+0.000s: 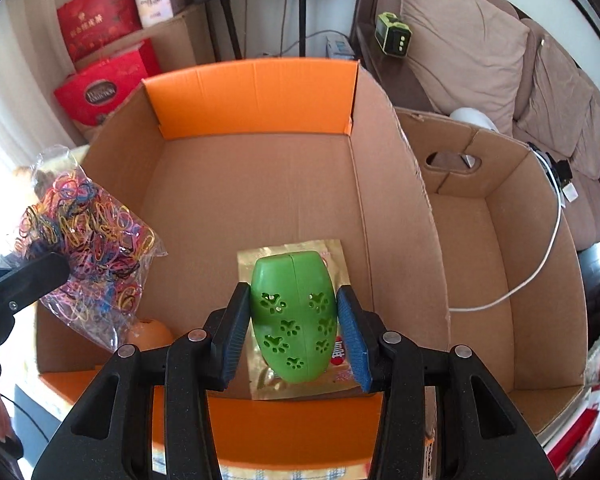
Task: Organize objects
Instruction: 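Lower the toy and rubber band bag into the orange box and release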
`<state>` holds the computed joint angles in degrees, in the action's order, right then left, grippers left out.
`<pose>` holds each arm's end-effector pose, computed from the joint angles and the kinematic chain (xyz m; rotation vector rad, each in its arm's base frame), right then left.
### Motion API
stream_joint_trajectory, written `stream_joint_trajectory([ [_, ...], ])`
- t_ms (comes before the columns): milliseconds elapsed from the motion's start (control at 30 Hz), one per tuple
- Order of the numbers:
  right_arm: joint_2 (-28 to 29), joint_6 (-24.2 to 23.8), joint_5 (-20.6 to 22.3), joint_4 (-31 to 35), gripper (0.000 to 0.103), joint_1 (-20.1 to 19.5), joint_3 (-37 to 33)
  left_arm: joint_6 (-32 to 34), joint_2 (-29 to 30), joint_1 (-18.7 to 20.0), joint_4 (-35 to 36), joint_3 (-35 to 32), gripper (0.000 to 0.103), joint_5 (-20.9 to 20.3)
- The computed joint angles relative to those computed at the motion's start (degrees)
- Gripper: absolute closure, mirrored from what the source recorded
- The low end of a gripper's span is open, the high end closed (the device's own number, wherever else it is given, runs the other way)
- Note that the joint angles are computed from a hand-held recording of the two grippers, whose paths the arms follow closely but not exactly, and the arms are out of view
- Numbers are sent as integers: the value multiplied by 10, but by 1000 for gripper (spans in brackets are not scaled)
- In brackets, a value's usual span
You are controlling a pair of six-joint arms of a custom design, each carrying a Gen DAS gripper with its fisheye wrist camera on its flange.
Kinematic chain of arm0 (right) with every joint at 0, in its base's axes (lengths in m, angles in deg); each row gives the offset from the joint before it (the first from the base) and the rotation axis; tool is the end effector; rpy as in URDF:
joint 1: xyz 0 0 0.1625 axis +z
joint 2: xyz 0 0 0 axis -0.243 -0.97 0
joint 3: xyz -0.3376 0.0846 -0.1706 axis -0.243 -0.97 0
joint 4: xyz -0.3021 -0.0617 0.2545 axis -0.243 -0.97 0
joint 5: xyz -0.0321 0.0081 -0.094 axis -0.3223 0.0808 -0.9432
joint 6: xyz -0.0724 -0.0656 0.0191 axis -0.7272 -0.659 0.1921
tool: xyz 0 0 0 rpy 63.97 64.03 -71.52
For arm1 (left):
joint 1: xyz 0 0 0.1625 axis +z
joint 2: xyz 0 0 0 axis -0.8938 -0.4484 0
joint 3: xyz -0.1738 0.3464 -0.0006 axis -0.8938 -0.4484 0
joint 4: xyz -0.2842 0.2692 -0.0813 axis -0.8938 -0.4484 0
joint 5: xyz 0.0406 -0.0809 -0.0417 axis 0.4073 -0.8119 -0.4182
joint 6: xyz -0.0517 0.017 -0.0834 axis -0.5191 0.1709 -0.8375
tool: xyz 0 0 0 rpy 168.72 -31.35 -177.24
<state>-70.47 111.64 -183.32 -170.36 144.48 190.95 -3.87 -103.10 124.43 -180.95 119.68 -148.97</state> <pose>0.3159 -0.2958 -0.0198 -0.1762 -2.1574 0.6775 -0.0432 -0.3832 0.2756 1.4154 2.6333 -0.2392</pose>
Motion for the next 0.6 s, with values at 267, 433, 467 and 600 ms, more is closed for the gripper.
stream_joint_trajectory([
  [267, 13, -9, 6, 13, 58, -28, -5, -2, 18, -10, 5, 12, 91, 31],
  [433, 18, -12, 7, 8, 58, -35, -3, -9, 25, -15, 14, 18, 76, 54],
  [467, 18, -9, 3, 8, 56, -32, -3, -14, 26, -15, 17, 17, 68, 57],
  [600, 18, -1, -14, -17, 45, -16, 5, -17, 21, -2, 23, 6, 48, 32],
])
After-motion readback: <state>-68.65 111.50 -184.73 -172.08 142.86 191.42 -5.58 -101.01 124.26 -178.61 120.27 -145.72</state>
